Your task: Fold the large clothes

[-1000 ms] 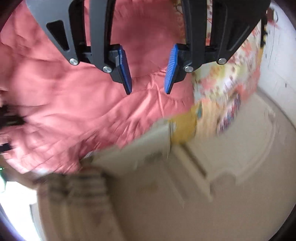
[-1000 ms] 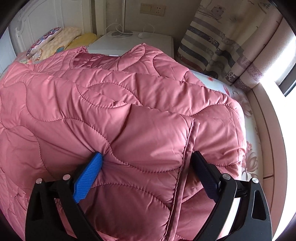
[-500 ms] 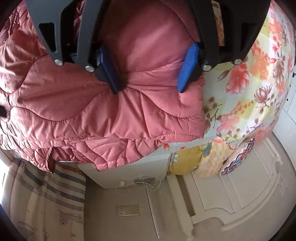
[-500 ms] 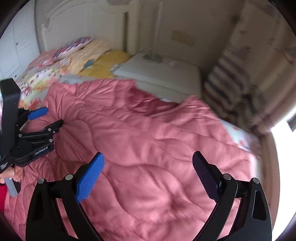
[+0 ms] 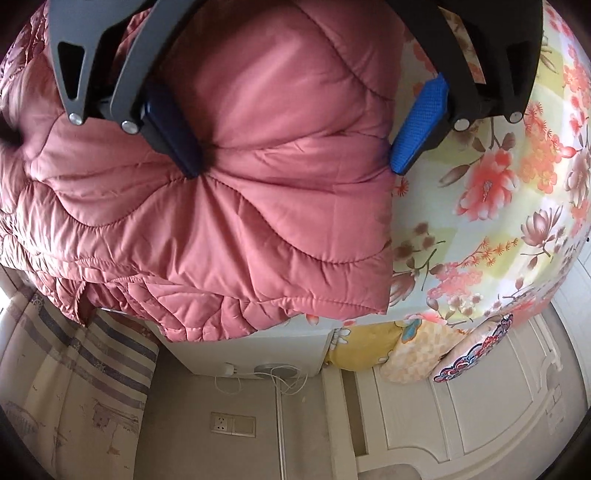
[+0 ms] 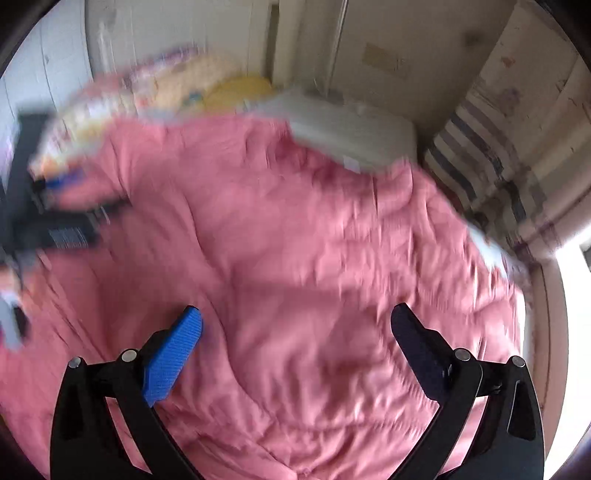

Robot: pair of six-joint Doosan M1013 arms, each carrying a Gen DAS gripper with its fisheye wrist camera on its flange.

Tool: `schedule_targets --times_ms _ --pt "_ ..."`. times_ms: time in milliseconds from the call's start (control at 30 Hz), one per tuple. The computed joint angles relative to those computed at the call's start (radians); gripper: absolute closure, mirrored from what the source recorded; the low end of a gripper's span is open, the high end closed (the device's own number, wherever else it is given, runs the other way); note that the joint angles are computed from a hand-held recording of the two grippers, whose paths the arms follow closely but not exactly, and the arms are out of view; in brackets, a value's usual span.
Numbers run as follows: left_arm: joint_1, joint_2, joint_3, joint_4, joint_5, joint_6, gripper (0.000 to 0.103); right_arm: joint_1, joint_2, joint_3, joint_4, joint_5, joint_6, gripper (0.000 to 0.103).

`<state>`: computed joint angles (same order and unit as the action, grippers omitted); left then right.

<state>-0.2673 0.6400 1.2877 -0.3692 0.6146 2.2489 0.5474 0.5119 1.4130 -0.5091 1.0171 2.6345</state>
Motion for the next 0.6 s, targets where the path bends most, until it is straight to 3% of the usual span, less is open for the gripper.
schedule_targets --times_ms 33,67,100,200,267,333,400,467,533,600 --pt "0.001 0.0 0.0 -0.006 0.001 0.009 0.002 -0.008 -0.021 0.048 -0.006 -0.086 0.055 0.004" --pt "0.0 -0.003 0.004 -0.002 0.0 0.01 0.002 -0.015 -0.034 0.068 0.009 -0.119 0.066 0.004" --pt "0.003 -0.007 0.004 -0.01 0.011 0.015 0.002 -0.018 -0.038 0.067 0.023 -0.114 0.063 0.004" --pt "0.022 -0.038 0.019 -0.077 0.064 0.056 0.002 0.008 -0.046 0.038 -0.012 0.0 0.108 0.005" --pt "0.036 -0.079 0.068 -0.171 0.039 0.16 0.002 0.027 -0.068 0.061 -0.048 -0.015 0.141 0.005" --pt "0.037 -0.114 0.116 -0.233 0.004 0.246 0.002 0.026 -0.063 0.072 -0.023 0.026 0.161 0.005" --pt "0.033 -0.131 0.142 -0.277 0.019 0.314 0.002 0.011 -0.067 0.107 0.002 -0.036 0.184 0.004" --pt "0.018 -0.125 0.144 -0.228 0.033 0.296 0.002 0.014 -0.07 0.128 -0.031 -0.068 0.208 0.004" --pt "-0.017 -0.122 0.172 -0.073 -0.067 0.197 0.002 0.014 -0.071 0.115 -0.006 -0.041 0.185 0.004" --pt "-0.024 -0.119 0.184 -0.04 -0.091 0.164 0.002 0.025 -0.076 0.105 -0.018 -0.001 0.205 0.005"
